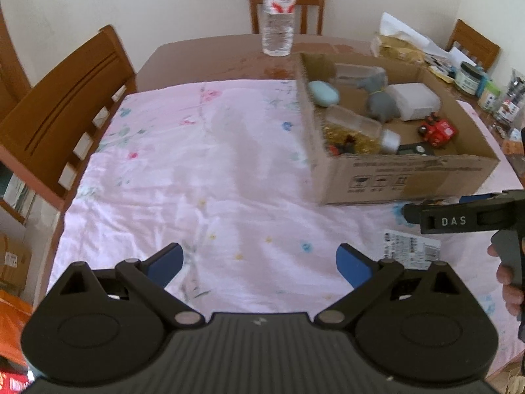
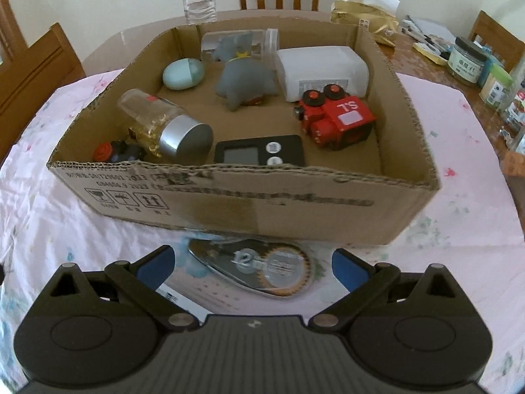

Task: Organize rigid objects
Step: 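Move the right gripper to the correction tape while the left approaches the pen refill package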

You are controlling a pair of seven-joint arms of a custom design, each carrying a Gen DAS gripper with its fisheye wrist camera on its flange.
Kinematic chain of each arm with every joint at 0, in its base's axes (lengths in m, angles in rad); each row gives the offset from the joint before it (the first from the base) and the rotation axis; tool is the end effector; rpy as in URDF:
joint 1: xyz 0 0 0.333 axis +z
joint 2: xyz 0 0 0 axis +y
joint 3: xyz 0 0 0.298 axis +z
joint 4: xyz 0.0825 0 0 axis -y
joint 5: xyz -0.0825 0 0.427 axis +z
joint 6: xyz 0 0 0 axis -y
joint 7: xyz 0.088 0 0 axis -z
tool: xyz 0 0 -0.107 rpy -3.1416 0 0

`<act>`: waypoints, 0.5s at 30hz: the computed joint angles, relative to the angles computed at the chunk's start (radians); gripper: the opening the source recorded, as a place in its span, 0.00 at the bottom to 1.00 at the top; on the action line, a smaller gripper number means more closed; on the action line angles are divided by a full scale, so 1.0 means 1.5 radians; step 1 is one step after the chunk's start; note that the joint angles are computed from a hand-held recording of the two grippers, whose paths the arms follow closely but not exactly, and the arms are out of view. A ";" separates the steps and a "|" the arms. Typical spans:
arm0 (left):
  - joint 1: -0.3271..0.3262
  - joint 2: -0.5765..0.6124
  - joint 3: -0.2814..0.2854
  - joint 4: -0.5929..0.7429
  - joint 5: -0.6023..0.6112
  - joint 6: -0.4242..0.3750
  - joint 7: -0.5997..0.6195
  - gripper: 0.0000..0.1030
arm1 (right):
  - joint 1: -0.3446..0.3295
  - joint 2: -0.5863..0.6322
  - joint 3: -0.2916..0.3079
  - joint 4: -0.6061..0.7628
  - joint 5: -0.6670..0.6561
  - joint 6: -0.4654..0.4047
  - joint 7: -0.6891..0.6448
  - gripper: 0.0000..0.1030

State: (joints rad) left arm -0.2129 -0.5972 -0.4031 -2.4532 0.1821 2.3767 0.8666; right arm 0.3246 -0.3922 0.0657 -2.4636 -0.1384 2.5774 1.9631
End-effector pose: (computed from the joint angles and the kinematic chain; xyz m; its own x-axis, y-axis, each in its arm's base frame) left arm 0.3803 -0.2799 0.5140 0.0036 -0.9997 -0.0258 -0.8261 0.0116 -0.5634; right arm 0.4663 0.1950 0.4558 0.1094 -0.9929 -0.0464 -0.8667 -0.0724 -0.4936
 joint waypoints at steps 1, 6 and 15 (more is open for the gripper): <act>-0.001 -0.006 0.003 -0.005 -0.002 -0.002 0.001 0.96 | -0.008 0.005 0.013 0.003 -0.017 0.001 0.022 1.00; -0.007 -0.031 0.014 -0.029 -0.013 -0.010 0.019 0.96 | -0.039 0.039 0.063 0.025 -0.126 -0.011 0.139 1.00; -0.013 -0.021 0.016 -0.034 -0.043 0.013 0.050 0.96 | -0.026 0.010 0.025 -0.004 -0.137 -0.012 0.150 1.00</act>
State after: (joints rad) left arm -0.2323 -0.6284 -0.3787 -2.5042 0.1169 2.3963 0.9417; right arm 0.2863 -0.3776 0.1037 -2.4698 -0.3433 2.5587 2.1879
